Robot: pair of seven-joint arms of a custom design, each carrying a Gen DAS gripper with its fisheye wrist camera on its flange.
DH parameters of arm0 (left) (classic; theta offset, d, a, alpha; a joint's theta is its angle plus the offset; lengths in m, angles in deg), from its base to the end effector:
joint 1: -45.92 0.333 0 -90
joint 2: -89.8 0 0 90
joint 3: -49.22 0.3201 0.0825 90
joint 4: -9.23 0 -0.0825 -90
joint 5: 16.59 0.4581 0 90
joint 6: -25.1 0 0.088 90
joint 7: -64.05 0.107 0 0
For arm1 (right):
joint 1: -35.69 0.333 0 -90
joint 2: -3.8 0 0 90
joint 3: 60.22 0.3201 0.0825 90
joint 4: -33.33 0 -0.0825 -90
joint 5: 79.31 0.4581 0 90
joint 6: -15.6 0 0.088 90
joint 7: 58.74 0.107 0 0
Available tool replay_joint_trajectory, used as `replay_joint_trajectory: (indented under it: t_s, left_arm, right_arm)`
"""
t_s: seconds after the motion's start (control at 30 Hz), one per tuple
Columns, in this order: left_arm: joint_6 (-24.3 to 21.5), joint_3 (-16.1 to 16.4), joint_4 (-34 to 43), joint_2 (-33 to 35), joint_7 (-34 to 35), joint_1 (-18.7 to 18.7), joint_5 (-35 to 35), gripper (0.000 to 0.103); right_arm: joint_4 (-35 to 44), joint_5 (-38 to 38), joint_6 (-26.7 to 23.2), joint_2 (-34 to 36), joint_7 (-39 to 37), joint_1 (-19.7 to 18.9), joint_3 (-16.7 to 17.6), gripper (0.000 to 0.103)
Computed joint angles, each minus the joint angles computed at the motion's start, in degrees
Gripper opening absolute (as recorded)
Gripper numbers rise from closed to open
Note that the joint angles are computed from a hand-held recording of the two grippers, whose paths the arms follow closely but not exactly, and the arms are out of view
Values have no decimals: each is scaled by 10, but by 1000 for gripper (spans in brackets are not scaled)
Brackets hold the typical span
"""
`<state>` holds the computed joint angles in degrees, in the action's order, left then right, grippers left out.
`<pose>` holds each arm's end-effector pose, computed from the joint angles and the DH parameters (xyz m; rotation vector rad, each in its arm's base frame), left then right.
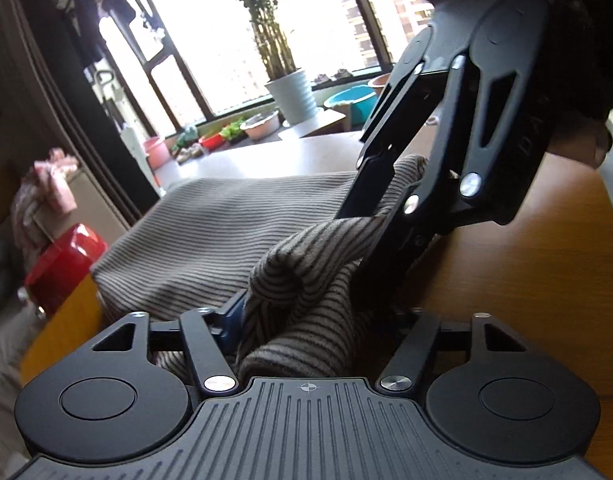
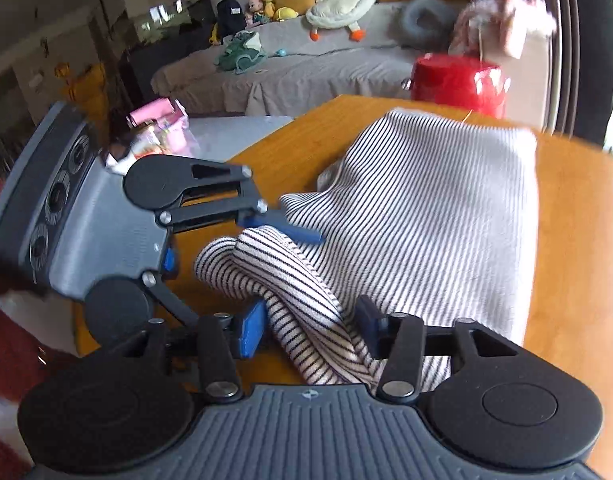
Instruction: Fold clothes
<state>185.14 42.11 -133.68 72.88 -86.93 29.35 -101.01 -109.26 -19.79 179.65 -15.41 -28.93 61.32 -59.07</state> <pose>0.4887 -0.1633 0.3882 -0.4435 2.3956 -1.0353 0.4874 0.1928 0.4330 -2.0339 1.0651 -0.3265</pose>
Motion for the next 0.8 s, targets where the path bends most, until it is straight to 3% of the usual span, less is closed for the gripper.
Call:
replay_joint_trajectory:
  t_s: [0.1, 0.17, 0.3, 0.37, 0.43, 0.5, 0.53, 0.6, 0.67, 0.7, 0.77, 0.8]
  left_arm:
    - [-89, 17, 32, 24, -210, 29, 82, 65]
    - [-155, 30, 61, 45, -313, 50, 110, 65]
    - [-231, 35, 103, 81, -408, 83, 121, 65]
    - [-241, 30, 109, 88, -412, 93, 115, 65]
    - [-241, 26, 110, 89, -415, 100, 112, 65]
    - [-239, 22, 110, 90, -416, 104, 107, 65]
    - [-238, 21, 110, 91, -416, 106, 104, 65]
    - [-236, 21, 106, 88, -413, 108, 93, 65]
    - [-234, 20, 105, 89, -409, 109, 85, 66]
    - [-231, 18, 99, 82, -408, 108, 83, 66]
    - [-220, 17, 86, 66, -399, 106, 83, 70]
    - [-216, 17, 78, 56, -390, 104, 82, 78]
  right_arm:
    - [-45, -36, 106, -29, -47, 8, 25, 70]
    - [-73, -93, 175, -33, -59, 2, 54, 71]
    - [-85, -162, 311, 12, -61, -96, 195, 72]
    - [-71, -173, 355, 48, -69, -86, 190, 71]
    - [-56, -186, 363, 72, -55, -60, 160, 71]
    - [-46, -205, 365, 86, -33, -33, 126, 64]
    - [-41, -202, 367, 92, -35, -29, 122, 63]
    - [-29, -169, 353, 97, -62, -33, 128, 50]
    - [-16, -94, 324, 88, -113, -58, 161, 41]
    - [-8, -47, 303, 80, -143, -88, 193, 36]
    - [-4, -3, 260, 55, -156, -179, 278, 33]
    - [-7, -8, 242, 41, -139, -225, 319, 32]
